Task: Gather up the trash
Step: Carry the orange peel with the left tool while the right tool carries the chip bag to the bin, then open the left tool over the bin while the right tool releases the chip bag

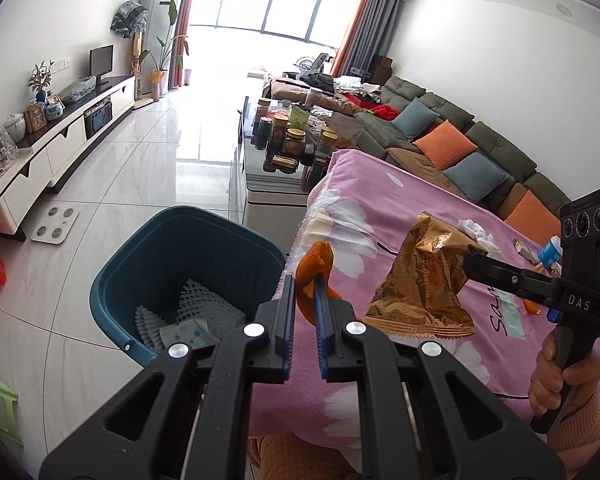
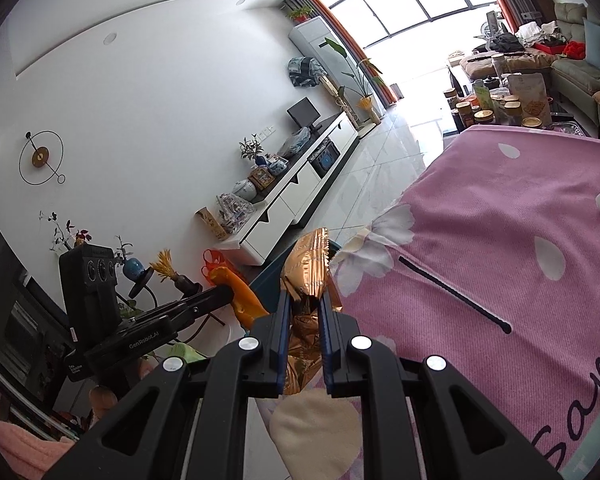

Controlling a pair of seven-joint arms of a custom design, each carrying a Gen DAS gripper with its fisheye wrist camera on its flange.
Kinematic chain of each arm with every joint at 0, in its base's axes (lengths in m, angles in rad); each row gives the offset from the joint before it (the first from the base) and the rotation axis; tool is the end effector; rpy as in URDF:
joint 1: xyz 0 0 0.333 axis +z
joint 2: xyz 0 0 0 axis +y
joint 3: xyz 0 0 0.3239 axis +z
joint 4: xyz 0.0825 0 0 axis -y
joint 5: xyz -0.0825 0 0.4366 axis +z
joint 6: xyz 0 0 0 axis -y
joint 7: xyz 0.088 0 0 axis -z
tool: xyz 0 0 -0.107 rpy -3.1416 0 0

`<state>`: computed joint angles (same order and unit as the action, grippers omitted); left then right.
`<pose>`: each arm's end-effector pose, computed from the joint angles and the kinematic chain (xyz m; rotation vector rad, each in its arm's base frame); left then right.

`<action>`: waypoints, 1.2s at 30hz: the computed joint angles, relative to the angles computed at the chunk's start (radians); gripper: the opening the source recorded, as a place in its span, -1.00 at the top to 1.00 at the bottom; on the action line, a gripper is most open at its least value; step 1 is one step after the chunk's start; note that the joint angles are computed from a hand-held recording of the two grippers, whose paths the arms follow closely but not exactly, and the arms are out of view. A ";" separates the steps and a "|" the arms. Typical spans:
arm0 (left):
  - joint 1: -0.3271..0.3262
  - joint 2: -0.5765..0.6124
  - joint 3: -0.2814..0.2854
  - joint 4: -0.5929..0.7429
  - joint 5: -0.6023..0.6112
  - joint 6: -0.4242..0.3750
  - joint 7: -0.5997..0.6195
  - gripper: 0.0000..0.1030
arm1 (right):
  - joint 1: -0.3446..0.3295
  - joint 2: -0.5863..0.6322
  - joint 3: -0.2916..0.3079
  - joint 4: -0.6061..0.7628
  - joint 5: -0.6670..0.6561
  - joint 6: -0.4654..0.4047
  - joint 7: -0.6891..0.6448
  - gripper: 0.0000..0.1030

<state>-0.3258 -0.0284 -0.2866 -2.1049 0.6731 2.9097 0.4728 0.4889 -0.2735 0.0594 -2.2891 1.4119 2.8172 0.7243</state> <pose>0.4907 -0.3928 0.5003 -1.7050 1.9038 -1.1148 0.4869 0.2422 0.5056 -1.5784 1.3041 0.0238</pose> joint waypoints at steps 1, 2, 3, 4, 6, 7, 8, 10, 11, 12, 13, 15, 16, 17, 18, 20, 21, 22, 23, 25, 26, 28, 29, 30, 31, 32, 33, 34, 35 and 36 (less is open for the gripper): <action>0.002 -0.004 0.001 -0.002 0.011 -0.003 -0.011 0.81 | 0.000 0.004 0.001 0.005 -0.004 -0.002 0.002 0.76; 0.005 -0.009 0.001 -0.005 0.021 -0.007 -0.023 0.81 | 0.000 0.010 0.004 0.012 -0.013 -0.001 0.009 0.76; 0.009 -0.011 0.003 -0.008 0.029 -0.006 -0.031 0.81 | 0.000 0.015 0.005 0.018 -0.019 -0.001 0.012 0.76; 0.012 -0.015 0.003 -0.009 0.037 -0.010 -0.040 0.81 | 0.001 0.019 0.006 0.024 -0.023 -0.002 0.014 0.76; 0.019 -0.023 0.003 -0.013 0.052 -0.018 -0.057 0.81 | 0.002 0.028 0.008 0.034 -0.029 -0.004 0.017 0.76; 0.022 -0.024 0.003 -0.011 0.055 -0.023 -0.062 0.81 | 0.002 0.030 0.008 0.037 -0.032 -0.005 0.017 0.76; 0.026 -0.027 0.002 -0.013 0.065 -0.028 -0.074 0.81 | 0.002 0.036 0.010 0.045 -0.037 -0.004 0.021 0.76; 0.032 -0.034 0.002 -0.016 0.079 -0.039 -0.090 0.81 | 0.001 0.047 0.012 0.057 -0.046 -0.006 0.024 0.76; 0.036 -0.037 0.001 -0.017 0.087 -0.045 -0.099 0.81 | 0.001 0.052 0.014 0.063 -0.050 -0.006 0.026 0.76; 0.039 -0.039 0.001 -0.017 0.092 -0.050 -0.105 0.81 | 0.001 0.059 0.016 0.070 -0.057 -0.004 0.030 0.76; 0.042 -0.040 0.002 -0.018 0.094 -0.054 -0.108 0.81 | 0.001 0.065 0.018 0.077 -0.064 -0.004 0.033 0.76; 0.049 -0.043 0.004 -0.020 0.096 -0.062 -0.111 0.81 | 0.000 0.078 0.023 0.091 -0.079 -0.004 0.043 0.76; 0.051 -0.043 0.004 -0.020 0.098 -0.068 -0.114 0.81 | 0.000 0.084 0.024 0.098 -0.085 -0.004 0.048 0.76; 0.053 -0.042 0.004 -0.020 0.100 -0.076 -0.116 0.81 | 0.001 0.089 0.026 0.102 -0.086 -0.004 0.049 0.76; 0.055 -0.042 0.004 -0.020 0.102 -0.084 -0.119 0.81 | 0.000 0.095 0.028 0.109 -0.092 -0.006 0.053 0.76; 0.058 -0.042 0.007 -0.023 0.102 -0.092 -0.121 0.81 | -0.001 0.111 0.032 0.126 -0.105 -0.006 0.062 0.76; 0.059 -0.042 0.008 -0.024 0.098 -0.095 -0.120 0.81 | -0.001 0.118 0.035 0.133 -0.114 -0.005 0.069 0.76; 0.062 -0.044 0.010 -0.030 0.095 -0.095 -0.119 0.81 | -0.002 0.124 0.038 0.139 -0.121 -0.005 0.073 0.76; 0.063 -0.043 0.012 -0.031 0.093 -0.096 -0.118 0.81 | -0.003 0.133 0.041 0.148 -0.132 -0.005 0.082 0.76; 0.066 -0.038 0.012 -0.027 0.091 -0.107 -0.115 0.81 | -0.005 0.146 0.045 0.159 -0.151 -0.007 0.095 0.76; 0.066 -0.035 0.013 -0.025 0.089 -0.111 -0.110 0.81 | -0.005 0.158 0.050 0.172 -0.167 -0.005 0.110 0.76; 0.066 -0.026 0.015 -0.017 0.088 -0.124 -0.106 0.81 | -0.007 0.176 0.055 0.189 -0.193 -0.007 0.130 0.76; 0.067 -0.023 0.018 -0.019 0.084 -0.121 -0.103 0.81 | -0.008 0.184 0.058 0.195 -0.203 -0.008 0.137 0.76; 0.067 -0.021 0.020 -0.018 0.080 -0.124 -0.101 0.81 | -0.010 0.193 0.060 0.200 -0.212 -0.008 0.144 0.76; 0.067 -0.012 0.020 -0.012 0.082 -0.129 -0.103 0.81 | -0.012 0.202 0.063 0.208 -0.224 -0.011 0.155 0.76; 0.066 -0.006 0.021 -0.006 0.086 -0.137 -0.106 0.81 | -0.014 0.217 0.067 0.223 -0.245 -0.013 0.174 0.76; 0.066 -0.001 0.023 -0.002 0.087 -0.145 -0.108 0.81 | -0.015 0.225 0.071 0.231 -0.257 -0.013 0.183 0.76; 0.065 0.006 0.026 0.001 0.082 -0.147 -0.105 0.81 | -0.016 0.239 0.075 0.244 -0.274 -0.012 0.198 0.76; 0.064 0.013 0.028 0.006 0.077 -0.148 -0.101 0.81 | -0.018 0.249 0.079 0.253 -0.288 -0.013 0.210 0.76; 0.063 0.018 0.031 0.009 0.077 -0.153 -0.099 0.81 | -0.019 0.258 0.083 0.262 -0.302 -0.014 0.221 0.76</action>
<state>-0.2633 -0.0100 -0.2556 -2.0957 0.7500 2.7568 0.3742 0.4696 -0.0150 0.1421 -2.0271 1.1101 2.8036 0.9451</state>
